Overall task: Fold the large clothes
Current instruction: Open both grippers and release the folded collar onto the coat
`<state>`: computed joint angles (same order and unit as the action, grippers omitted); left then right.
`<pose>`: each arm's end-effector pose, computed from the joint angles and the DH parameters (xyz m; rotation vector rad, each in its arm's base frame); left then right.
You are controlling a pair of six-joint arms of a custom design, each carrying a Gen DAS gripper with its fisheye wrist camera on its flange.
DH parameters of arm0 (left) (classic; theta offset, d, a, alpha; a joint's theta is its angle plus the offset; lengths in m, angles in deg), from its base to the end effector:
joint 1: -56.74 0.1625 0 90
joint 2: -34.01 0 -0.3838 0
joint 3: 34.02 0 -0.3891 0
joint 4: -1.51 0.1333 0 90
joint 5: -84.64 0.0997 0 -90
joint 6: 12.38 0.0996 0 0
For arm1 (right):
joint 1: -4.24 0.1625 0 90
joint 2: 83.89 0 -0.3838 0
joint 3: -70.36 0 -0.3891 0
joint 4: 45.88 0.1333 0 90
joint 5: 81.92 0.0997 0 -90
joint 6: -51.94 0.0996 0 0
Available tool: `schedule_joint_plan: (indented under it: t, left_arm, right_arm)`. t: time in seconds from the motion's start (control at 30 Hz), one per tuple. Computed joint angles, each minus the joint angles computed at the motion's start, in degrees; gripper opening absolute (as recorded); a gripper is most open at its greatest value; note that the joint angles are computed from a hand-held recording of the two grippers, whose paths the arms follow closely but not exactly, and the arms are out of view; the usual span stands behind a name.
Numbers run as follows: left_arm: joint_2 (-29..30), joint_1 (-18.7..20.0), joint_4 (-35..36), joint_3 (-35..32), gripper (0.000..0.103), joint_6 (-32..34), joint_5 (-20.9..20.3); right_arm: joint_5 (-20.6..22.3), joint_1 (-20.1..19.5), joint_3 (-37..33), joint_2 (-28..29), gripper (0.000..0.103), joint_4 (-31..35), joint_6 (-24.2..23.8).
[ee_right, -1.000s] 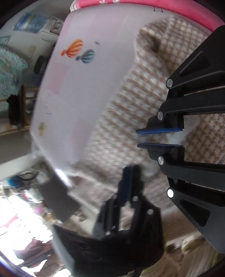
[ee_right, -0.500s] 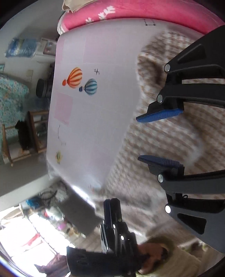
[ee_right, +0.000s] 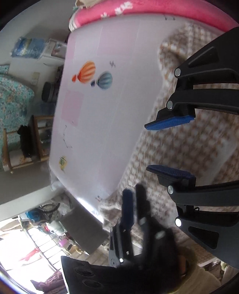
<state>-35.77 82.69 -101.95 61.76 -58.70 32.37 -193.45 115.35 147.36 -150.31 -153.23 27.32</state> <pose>-0.4209 -0.4208 0.2535 0.4851 2.4920 -0.5526 0.3229 -0.5677 0.3626 1.0434 -2.5542 0.1470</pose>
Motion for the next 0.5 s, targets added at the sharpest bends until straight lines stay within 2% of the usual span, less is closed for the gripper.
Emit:
schedule_joint_plan:
  t: [0.07,0.1,0.17,0.27,0.33,0.4,0.5]
  left_arm:
    - [0.25,-0.28,-0.06,1.1,0.026,0.12,1.92]
    - [-0.1,-0.02,-0.28,1.02,0.027,-0.31,1.18]
    - [-1.0,-0.23,1.18,0.32,0.027,-3.21,0.39]
    - [-3.22,-2.66,0.54,2.42,0.026,-1.84,0.3]
    - [-2.86,-3.06,1.55,2.88,0.027,-1.78,-1.13]
    - [-2.08,-4.34,3.82,4.09,0.028,-2.0,1.34]
    - [-2.17,-5.63,6.75,3.11,0.028,-4.69,1.44]
  right_arm:
    - [0.97,-0.94,1.82,-0.37,0.038,-2.38,-0.46]
    - [1.98,-1.25,0.71,-0.21,0.038,-0.54,1.19]
    - [1.38,-0.7,0.45,-0.89,0.038,0.47,3.0]
    - [1.13,0.23,4.0,-3.83,0.038,-1.78,-0.64]
    - [-1.2,0.3,7.0,-4.75,0.039,-3.51,-2.17]
    - [-2.21,0.38,10.67,-6.24,0.04,-7.89,-5.01]
    - [-4.79,1.9,10.25,-7.06,0.04,-6.09,-2.85]
